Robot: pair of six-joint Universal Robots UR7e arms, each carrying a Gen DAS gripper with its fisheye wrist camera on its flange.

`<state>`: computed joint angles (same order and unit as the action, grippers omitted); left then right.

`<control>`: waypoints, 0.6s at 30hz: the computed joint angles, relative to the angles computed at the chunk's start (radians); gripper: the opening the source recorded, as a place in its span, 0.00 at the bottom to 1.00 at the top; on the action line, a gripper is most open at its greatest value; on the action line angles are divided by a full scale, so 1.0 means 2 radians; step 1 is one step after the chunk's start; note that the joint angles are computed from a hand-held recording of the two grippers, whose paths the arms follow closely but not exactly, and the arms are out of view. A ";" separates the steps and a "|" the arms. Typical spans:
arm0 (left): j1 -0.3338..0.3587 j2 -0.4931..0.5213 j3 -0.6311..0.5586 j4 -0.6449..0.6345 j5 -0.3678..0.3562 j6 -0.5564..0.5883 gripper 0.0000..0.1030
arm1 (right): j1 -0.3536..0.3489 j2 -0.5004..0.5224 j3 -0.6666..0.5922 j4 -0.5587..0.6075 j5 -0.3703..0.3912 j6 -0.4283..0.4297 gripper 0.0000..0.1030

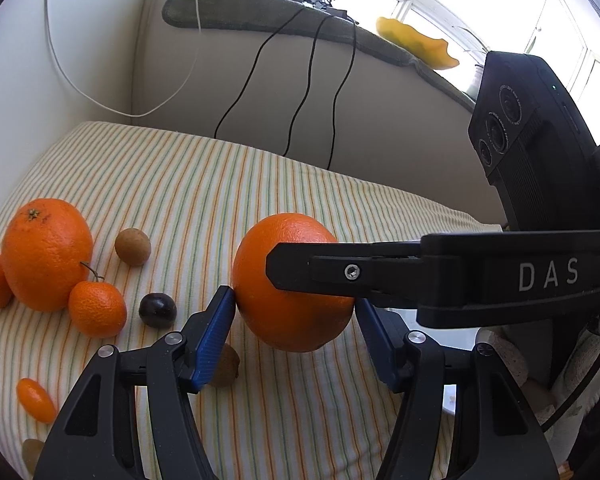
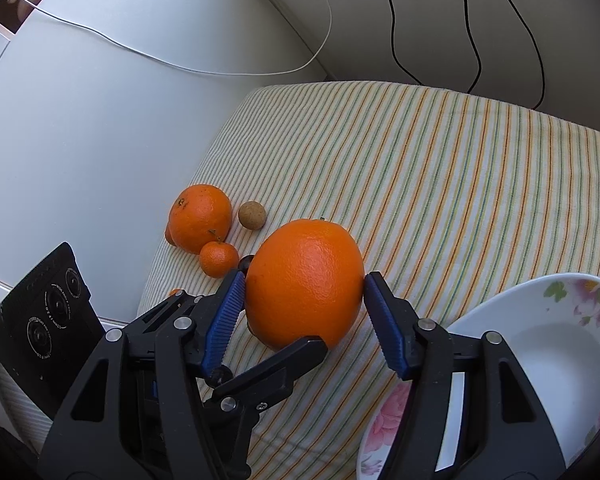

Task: Organize fruits
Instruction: 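Carry the large orange with the right tool onto the white plate and release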

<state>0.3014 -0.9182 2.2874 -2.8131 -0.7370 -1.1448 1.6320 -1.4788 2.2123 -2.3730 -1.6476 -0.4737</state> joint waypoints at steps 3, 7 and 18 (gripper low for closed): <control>-0.008 -0.002 0.000 0.006 0.003 -0.004 0.60 | -0.001 -0.014 0.004 0.001 0.005 -0.008 0.63; -0.017 -0.002 -0.003 0.012 0.005 -0.005 0.60 | -0.003 -0.036 0.008 0.010 0.008 -0.014 0.63; -0.031 0.027 -0.035 0.005 0.003 0.020 0.60 | -0.029 -0.115 0.018 0.049 0.014 -0.039 0.63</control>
<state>0.2400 -0.8633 2.2168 -2.8025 -0.7315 -1.1052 1.5741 -1.7080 2.2493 -2.2743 -1.6204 -0.5512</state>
